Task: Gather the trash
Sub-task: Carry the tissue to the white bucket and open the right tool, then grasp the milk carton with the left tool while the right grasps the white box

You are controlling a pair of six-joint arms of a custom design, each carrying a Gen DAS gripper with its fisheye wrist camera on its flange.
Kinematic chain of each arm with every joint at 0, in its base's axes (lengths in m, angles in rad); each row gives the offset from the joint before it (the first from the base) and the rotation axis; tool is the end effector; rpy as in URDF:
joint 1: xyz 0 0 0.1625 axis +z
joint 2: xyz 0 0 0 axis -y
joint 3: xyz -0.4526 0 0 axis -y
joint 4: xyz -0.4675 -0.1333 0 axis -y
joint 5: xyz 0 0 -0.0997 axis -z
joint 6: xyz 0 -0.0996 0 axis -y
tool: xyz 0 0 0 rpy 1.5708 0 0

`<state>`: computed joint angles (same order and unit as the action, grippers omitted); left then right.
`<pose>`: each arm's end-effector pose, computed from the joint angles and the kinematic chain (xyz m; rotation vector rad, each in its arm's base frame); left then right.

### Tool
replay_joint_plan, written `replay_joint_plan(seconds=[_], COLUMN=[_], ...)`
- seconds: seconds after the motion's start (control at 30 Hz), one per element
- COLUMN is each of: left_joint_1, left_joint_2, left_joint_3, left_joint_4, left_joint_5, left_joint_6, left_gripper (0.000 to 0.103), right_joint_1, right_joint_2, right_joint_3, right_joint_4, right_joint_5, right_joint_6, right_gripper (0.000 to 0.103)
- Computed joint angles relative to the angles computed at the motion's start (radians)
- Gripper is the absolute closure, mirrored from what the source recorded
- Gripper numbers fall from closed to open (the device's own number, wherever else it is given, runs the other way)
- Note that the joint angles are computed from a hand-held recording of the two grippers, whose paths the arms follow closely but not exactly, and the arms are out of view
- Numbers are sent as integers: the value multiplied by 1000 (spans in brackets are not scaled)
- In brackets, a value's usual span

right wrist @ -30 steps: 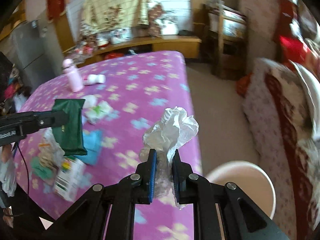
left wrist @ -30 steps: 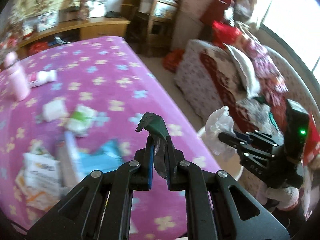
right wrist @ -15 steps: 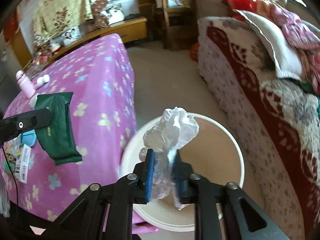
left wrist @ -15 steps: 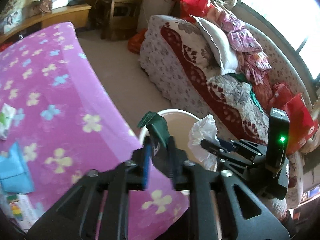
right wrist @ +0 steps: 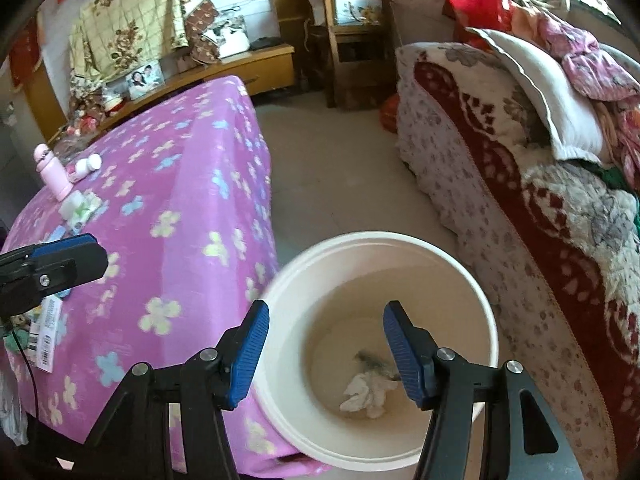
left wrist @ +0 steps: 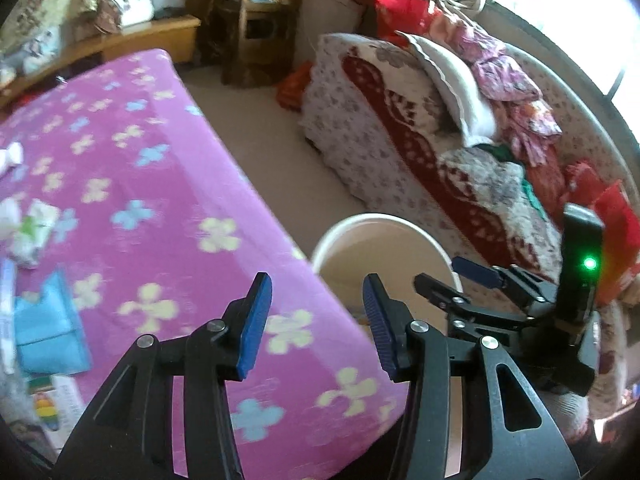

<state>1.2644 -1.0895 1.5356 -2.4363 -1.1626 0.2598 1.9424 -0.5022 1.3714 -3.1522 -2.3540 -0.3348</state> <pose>-0.0643 -0.7763 0.3191 0.6369 2.6129 -0.5846 0.3565 -0.7412 0.0350 0.4524 -2.2228 0.8509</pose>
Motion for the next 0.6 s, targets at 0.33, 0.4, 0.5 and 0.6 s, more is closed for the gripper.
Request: replay_joint_plan(seconds=[0.33,0.4,0.5,0.6], left_joint_1=[25,30,40,50], left_joint_2=[-82,-96,-119,-144], left_joint_3=[56,62,71,81], left_joint_4=[-107,-124,-151,-170], left_joint_5=[108,124,146,161], left_joint_6=[28,34,50,62], left_gripper=[57,58,57,57], right_joint_1=[54,65,80,96], right_joint_2=[85,103,131,163], right_joint_3=[-95,-118,-153,-191], right_joint_4=[25,42,63,85], right_joint_5=[41,49,59,67], right_joint_6=[-20,-19,-23,-30], right_gripper=[45,44,41,38])
